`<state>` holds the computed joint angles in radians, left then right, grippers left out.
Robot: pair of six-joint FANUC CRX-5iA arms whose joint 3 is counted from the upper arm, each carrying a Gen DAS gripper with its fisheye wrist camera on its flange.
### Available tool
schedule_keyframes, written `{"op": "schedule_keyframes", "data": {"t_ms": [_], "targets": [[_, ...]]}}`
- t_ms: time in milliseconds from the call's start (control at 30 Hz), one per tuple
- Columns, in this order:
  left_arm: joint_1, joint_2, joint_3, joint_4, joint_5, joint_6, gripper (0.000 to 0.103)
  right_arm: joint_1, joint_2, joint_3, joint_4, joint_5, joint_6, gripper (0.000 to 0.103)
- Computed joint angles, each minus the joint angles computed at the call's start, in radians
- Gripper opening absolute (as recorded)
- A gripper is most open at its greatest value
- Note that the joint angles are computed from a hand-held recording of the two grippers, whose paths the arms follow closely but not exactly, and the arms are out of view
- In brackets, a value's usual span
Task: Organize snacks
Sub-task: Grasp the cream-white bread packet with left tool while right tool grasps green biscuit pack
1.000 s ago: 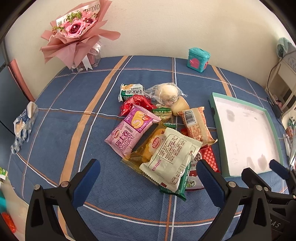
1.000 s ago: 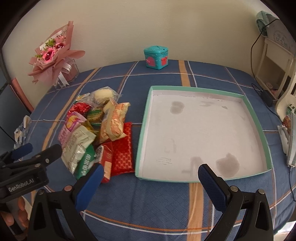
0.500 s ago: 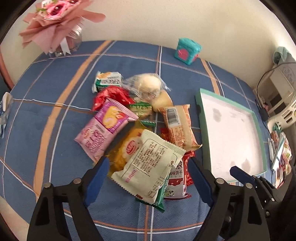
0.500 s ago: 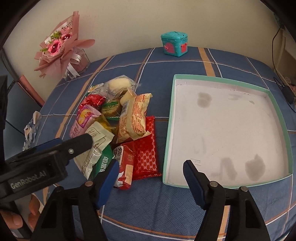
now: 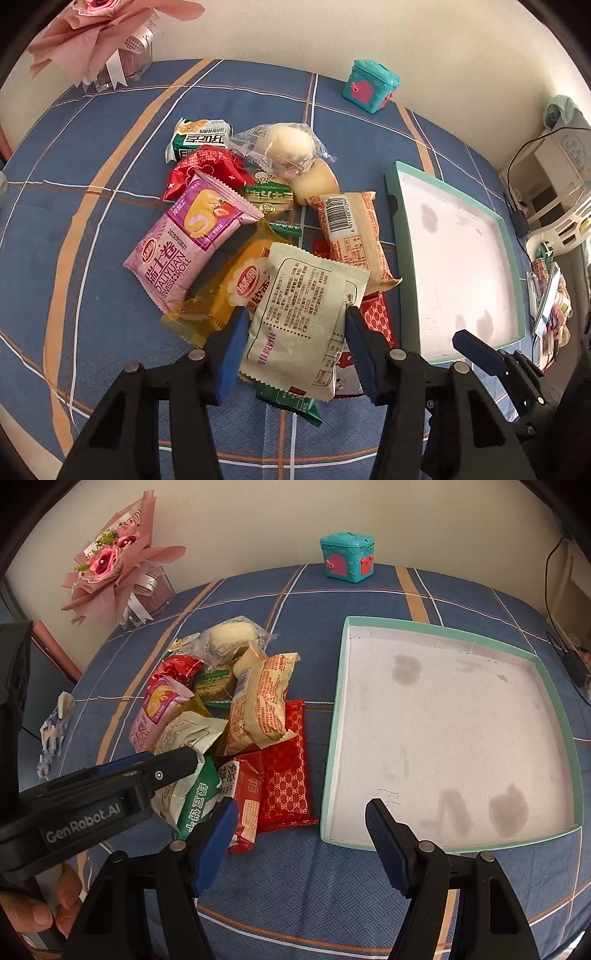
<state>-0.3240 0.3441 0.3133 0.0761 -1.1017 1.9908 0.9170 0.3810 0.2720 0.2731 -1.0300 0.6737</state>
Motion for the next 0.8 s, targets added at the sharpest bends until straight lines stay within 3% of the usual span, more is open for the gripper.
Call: {"op": "schedule_keyframes", "data": {"t_ms": [433, 800], "targets": [[0.018, -0.074, -0.078, 0.008, 0.069, 0.041, 0.053, 0.006, 0.019, 0.026, -0.005, 0.002, 0.014, 0.074], [0.028, -0.174, -0.111, -0.182, 0.047, 0.248, 0.053, 0.024, 0.062, 0.113, -0.09, 0.037, 0.099, 0.05]]}}
